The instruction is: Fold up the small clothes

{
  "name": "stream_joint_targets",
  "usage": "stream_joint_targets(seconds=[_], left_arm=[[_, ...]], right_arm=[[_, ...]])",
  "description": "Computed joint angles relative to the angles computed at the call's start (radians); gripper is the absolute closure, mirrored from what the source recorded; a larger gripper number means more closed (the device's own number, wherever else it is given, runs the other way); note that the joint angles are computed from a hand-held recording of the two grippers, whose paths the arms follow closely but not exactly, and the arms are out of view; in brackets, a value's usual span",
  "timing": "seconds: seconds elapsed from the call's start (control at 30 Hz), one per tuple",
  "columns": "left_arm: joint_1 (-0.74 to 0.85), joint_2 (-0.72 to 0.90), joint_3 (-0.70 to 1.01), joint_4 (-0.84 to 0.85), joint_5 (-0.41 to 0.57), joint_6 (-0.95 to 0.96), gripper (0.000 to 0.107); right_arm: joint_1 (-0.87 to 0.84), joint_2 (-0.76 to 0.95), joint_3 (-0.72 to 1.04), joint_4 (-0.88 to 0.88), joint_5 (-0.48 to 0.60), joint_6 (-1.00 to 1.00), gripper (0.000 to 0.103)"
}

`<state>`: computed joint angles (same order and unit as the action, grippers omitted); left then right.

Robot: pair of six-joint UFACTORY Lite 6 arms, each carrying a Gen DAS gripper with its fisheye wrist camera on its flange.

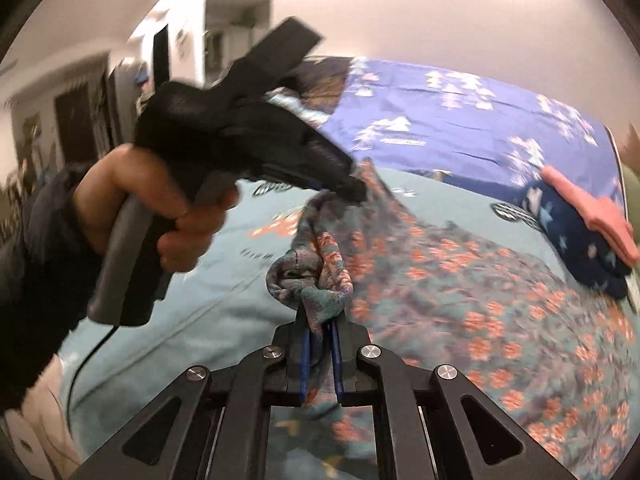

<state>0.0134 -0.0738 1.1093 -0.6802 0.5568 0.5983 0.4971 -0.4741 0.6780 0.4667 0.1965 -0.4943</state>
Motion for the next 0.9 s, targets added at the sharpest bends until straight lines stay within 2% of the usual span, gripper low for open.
stream_joint_targets(seconds=[0.13,0.27,0.4,0.6,0.73,0.83,0.9], left_arm=[[-0.097,0.023,0.085,0.188,-0.009,-0.219,0.093],[-0.211,0.07,0.177,0.367,-0.016,-0.439,0.093],[-0.357,0.127,0.283,0.634,-0.006,-0.72,0.093],[-0.57,0.262,0.503,0.889,0.073,-0.99,0.093],[-0.686,0.417,0.714,0.98,0.161,-1.077,0.093],[-0.76,0.579,0.938,1.005,0.248,-1.091,0.093],[-0.802,0.723,1.147,1.002,0.326,-1.074,0.093]], right_arm=[[-0.199,-0.063,-0.005,0.392,0.126,-0.401,0.096],[-0.413,-0.112,-0.015,0.583,0.278,-0.609,0.096],[-0.646,-0.159,-0.029,0.68,0.461,-0.728,0.096],[-1.056,-0.131,-0.015,0.766,0.787,-0.874,0.096],[-1.296,-0.074,0.005,0.774,0.952,-0.956,0.096],[-1.433,-0.013,0.028,0.769,1.038,-1.007,0.096],[-1.508,0.043,0.054,0.766,1.075,-1.037,0.096]])
